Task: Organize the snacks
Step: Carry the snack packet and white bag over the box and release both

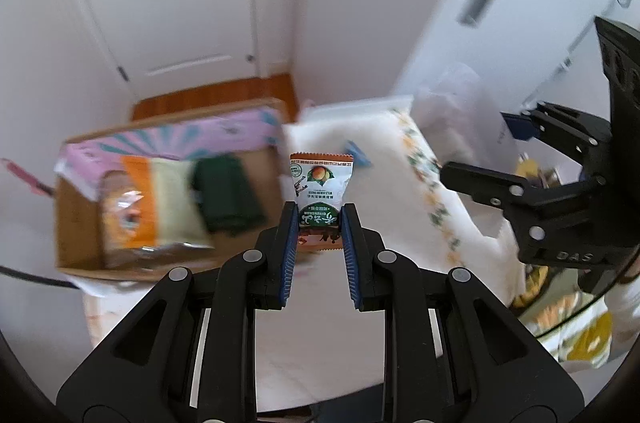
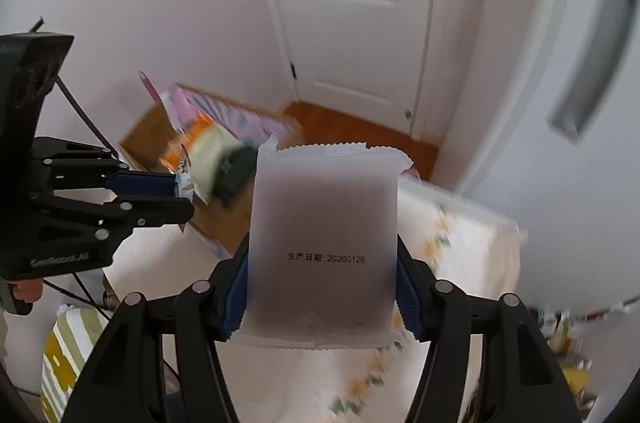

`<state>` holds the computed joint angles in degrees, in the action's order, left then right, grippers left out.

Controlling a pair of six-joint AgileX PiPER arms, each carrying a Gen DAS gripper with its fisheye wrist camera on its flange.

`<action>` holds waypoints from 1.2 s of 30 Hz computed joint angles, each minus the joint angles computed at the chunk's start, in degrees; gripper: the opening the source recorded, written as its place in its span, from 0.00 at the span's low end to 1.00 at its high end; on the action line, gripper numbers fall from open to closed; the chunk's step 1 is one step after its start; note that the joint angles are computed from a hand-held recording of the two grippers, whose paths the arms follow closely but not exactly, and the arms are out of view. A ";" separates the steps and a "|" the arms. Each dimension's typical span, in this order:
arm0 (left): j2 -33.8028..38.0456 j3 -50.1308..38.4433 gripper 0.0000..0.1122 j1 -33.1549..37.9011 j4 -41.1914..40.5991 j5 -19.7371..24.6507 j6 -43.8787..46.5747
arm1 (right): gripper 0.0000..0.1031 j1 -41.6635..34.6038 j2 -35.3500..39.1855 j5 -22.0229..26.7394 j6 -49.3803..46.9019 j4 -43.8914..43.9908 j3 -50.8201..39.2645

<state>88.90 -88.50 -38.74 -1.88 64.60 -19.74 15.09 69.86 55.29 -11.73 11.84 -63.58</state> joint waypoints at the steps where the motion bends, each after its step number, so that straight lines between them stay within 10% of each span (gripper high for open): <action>1: -1.03 0.69 0.17 2.35 -0.88 -0.18 1.88 | 0.56 2.16 1.16 -0.27 2.21 -1.10 -1.87; 16: 4.74 4.03 0.17 36.30 -16.16 1.93 36.66 | 0.56 25.90 28.64 -5.13 34.49 -15.05 -27.13; 33: 12.44 5.78 0.17 39.22 -15.38 -3.10 39.74 | 0.56 27.97 39.26 -3.37 46.89 -15.59 -31.46; 35: 11.94 5.34 0.25 39.11 -15.87 -4.10 40.62 | 0.56 27.70 39.23 -3.38 46.79 -15.36 -31.33; 36: 12.02 4.99 0.54 38.88 -15.43 -4.18 40.24 | 0.56 27.64 39.19 -3.24 46.65 -15.40 -31.39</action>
<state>100.92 -83.51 0.14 -17.31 60.42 20.51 42.73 109.05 52.05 34.92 -3.56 -94.97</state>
